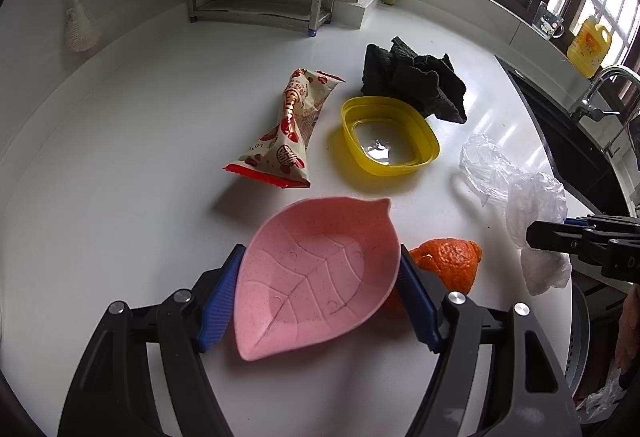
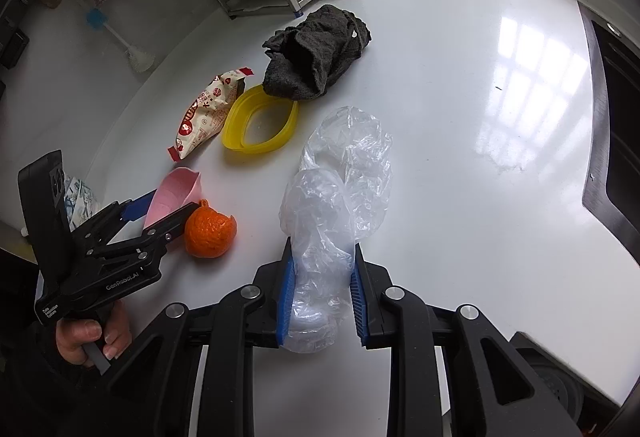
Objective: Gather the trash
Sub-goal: 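Grasp the pink leaf-shaped dish with the left tool while the right tool holds the bags, then carry the pink dish and plastic bags over the grey bin with both tools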
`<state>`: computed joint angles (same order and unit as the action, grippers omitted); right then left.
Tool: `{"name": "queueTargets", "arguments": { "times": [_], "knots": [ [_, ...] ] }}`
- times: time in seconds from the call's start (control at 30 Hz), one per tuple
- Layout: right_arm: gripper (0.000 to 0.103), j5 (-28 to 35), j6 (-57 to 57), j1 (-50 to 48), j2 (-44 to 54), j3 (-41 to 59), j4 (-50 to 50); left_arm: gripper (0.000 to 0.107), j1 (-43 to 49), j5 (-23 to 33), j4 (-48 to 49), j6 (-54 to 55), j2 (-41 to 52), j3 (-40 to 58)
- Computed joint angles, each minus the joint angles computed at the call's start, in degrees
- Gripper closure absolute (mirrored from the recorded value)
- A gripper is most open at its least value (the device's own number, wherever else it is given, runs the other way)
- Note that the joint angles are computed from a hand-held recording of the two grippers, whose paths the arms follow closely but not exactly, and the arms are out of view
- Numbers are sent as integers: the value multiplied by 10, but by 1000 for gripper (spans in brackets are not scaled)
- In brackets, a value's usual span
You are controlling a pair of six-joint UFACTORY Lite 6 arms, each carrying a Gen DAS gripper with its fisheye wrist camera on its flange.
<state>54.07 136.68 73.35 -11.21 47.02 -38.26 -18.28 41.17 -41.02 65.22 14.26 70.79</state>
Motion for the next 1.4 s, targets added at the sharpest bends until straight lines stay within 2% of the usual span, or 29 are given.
{"name": "queueTargets", "arguments": {
  "times": [0.2, 0.47, 0.57, 0.87, 1.13, 1.4],
  "knots": [
    [79, 5, 4, 8, -6, -2, -9, 37, 20, -9, 11, -26, -45, -16],
    [79, 20, 14, 39, -16, -6, -23, 37, 37, -27, 28, -44, -148, -82],
    [79, 28, 25, 60, -17, -4, -26, 37, 45, -15, 38, -61, -185, -102],
    [79, 102, 93, 170, -13, 18, -41, 37, 33, 28, 99, -166, -309, -159],
    [79, 186, 172, 294, -18, 34, -29, 37, -43, 66, 185, -323, -423, -188],
    [79, 255, 282, 424, 8, 52, 13, 37, -203, 84, 301, -524, -501, -191]
  ]
}}
